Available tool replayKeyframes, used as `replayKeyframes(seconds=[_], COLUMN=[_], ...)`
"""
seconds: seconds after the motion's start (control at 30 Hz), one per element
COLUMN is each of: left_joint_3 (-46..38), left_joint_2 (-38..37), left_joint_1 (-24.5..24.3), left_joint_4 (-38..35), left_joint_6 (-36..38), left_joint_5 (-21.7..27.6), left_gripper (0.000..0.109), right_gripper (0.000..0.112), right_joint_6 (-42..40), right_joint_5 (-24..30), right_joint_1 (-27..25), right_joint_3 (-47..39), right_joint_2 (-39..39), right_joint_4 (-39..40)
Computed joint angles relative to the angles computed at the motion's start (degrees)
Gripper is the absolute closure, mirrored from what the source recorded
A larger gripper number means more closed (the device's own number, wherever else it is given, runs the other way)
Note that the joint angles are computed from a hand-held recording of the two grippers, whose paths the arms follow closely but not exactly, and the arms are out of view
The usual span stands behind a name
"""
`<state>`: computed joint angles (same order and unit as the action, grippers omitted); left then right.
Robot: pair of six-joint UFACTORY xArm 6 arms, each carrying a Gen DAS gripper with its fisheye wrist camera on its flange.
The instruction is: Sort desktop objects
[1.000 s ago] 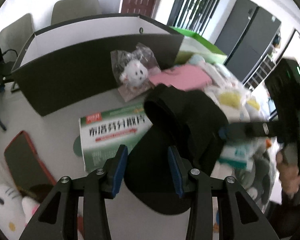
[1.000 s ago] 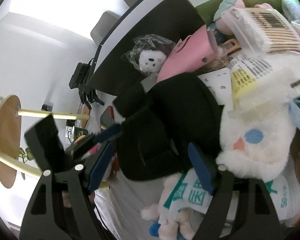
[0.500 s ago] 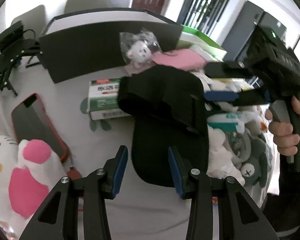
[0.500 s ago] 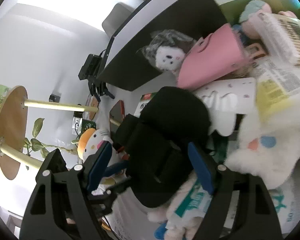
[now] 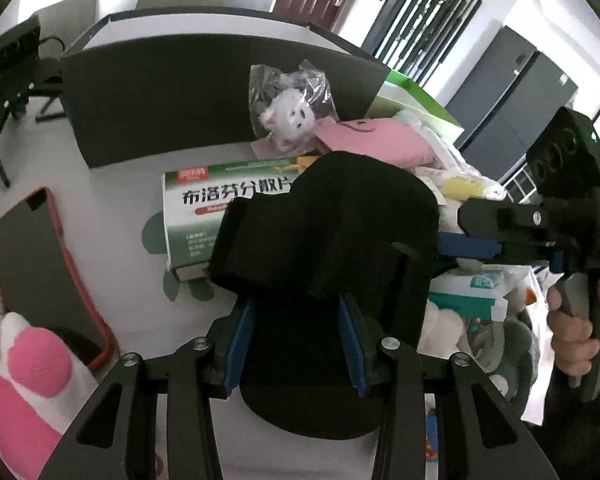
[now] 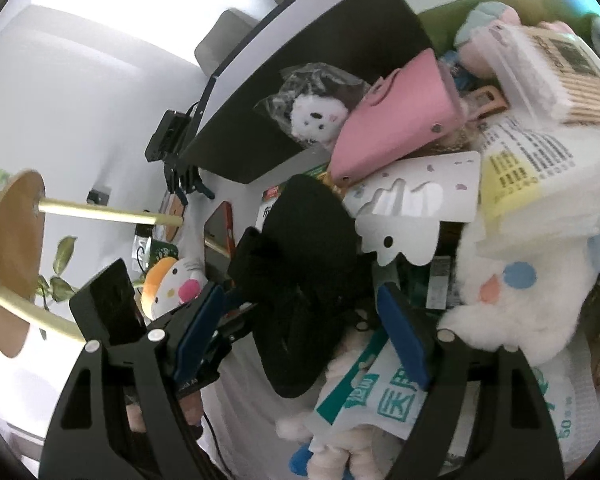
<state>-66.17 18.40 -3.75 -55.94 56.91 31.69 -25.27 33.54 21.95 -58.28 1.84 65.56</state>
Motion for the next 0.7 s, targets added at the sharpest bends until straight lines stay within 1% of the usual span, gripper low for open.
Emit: replayKeyframes(seconds=[0.03, 0.2, 0.27, 0.3, 0.4, 0.53, 0.6, 0.7], left_joint_3=[-0.1, -0.6, -0.8, -0.7, -0.2, 1.6, 2.9, 6.2], left_joint_2=[0.2, 1.0, 1.5, 1.6, 1.1, -0.2, -1.4, -4.9], left_joint_1=[0.3, 2.1, 2.1, 1.8, 1.8, 1.2, 0.9, 0.4], left_joint_4=[0.1, -1.5, -1.3, -1.7, -2.7, -4.0, -5.5, -8.9], left_joint_6=[-0.1, 1.2, 1.2, 1.5, 1.9, 4.0, 5.3, 7.8], left_joint_5=[0.3, 3.2, 3.7, 3.3, 3.1, 1.8, 1.2, -0.2], left_gripper=[0.067, 0.067, 0.067, 0.067, 0.067, 0.067, 0.067, 0.067], right_gripper=[0.042, 0.048, 0.053, 0.059, 0.064, 0.075, 0.078, 0.078], right_joint_6=[-0.1, 0.0, 0.3, -0.1, 1.1, 1.1, 0.9, 0.9], right_joint_5=[0.5, -0.5, -0.4, -0.1, -1.7, -3.1, -3.3, -3.1], right_joint_1=[0.1, 0.6, 0.7, 0.7, 1.5, 1.4, 1.3, 1.2], right_joint_3=[0.0, 0.8, 0.7, 0.4, -0.3, -0.5, -0.4, -0.6], right_joint_2=[0.2, 0.3, 0.6, 0.8, 1.8, 2.5, 2.5, 2.7], right_joint_4=[-0.4, -2.0, -2.4, -2.3, -4.5, -4.5, -4.5, -4.5])
